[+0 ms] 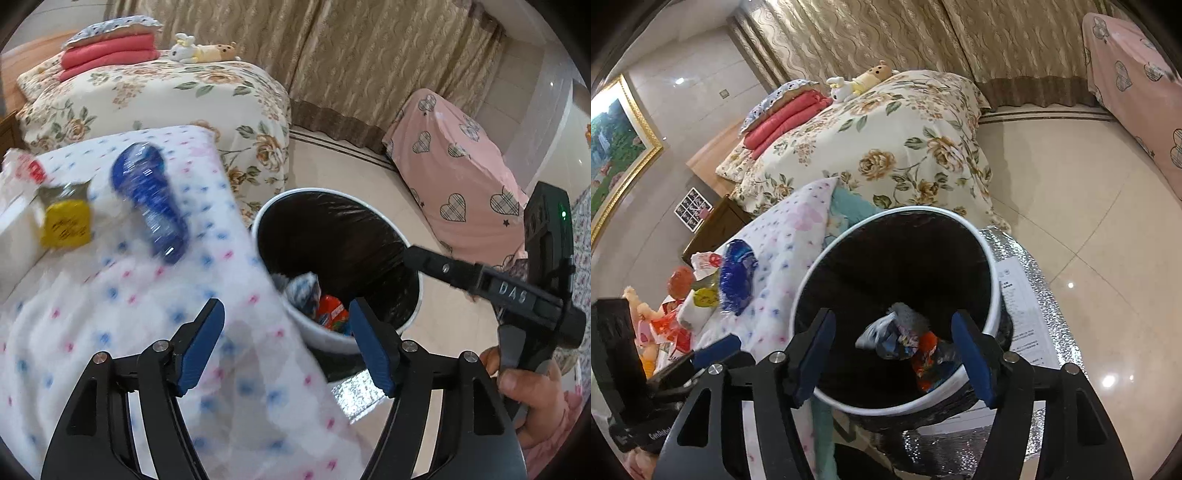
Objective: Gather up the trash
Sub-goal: 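Move both wrappers over the bin and open both tools to drop them, then grasp the white tissue pack with the left tool while the right tool grasps the blue bottle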
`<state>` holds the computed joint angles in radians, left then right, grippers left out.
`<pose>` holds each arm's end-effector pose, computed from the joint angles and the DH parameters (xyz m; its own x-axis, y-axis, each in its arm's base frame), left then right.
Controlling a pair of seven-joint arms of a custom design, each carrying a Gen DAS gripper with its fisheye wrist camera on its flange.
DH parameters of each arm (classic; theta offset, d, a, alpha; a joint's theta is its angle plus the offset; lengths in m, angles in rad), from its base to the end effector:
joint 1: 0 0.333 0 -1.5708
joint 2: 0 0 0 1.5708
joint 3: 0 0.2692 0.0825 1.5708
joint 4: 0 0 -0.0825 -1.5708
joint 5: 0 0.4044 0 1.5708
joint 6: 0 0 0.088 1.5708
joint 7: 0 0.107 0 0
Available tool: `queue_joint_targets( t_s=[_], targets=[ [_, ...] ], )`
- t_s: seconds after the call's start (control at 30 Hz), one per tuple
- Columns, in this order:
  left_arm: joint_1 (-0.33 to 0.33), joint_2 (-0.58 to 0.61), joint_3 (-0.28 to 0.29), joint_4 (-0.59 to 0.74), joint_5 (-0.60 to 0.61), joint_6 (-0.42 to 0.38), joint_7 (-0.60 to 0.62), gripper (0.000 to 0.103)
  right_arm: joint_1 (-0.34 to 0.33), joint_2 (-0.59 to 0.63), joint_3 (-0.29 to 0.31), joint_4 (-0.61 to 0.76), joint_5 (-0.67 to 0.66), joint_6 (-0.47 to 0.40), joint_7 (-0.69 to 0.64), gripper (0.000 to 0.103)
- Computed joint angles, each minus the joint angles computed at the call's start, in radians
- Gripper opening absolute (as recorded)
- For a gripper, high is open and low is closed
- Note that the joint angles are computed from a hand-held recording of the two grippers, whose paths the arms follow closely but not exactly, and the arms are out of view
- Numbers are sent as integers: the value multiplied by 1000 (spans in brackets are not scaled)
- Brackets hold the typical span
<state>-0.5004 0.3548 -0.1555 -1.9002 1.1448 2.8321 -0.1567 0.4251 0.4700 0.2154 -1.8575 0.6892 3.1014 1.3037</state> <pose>0.4896 -0.4298 0.3053 -0.0160 -0.9639 0.2658 -0.7403 -0.1673 -0.6512 0.5757 0.3486 0.2904 0.2878 -0.8726 -0.3947 -0.8002 0.0073 -0.5997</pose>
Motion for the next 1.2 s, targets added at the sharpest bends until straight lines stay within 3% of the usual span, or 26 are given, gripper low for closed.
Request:
queue_joint_targets(
  t_s=[0.17, 0.3, 0.43, 0.87, 1.2],
  targets=[
    [-11, -97, 3, -113, 105, -32, -158, 73, -32, -2, 74, -2, 46, 23, -58, 78],
    [14, -183, -33, -206, 156, -93, -249, 76, -38, 1, 115, 6, 79, 25, -105, 79],
    [54, -257, -66, -295, 174, -120, -330, 76, -11, 11, 119, 27, 88, 18, -129, 80],
    [150, -410, -124, -491, 163, -136, -450, 77, 95, 87, 71, 128, 21, -40, -104, 81],
    [200, -447, -130, -532, 129, -140, -415, 79, 160, 162, 22, 232, -66, -69, -45, 81]
  ],
)
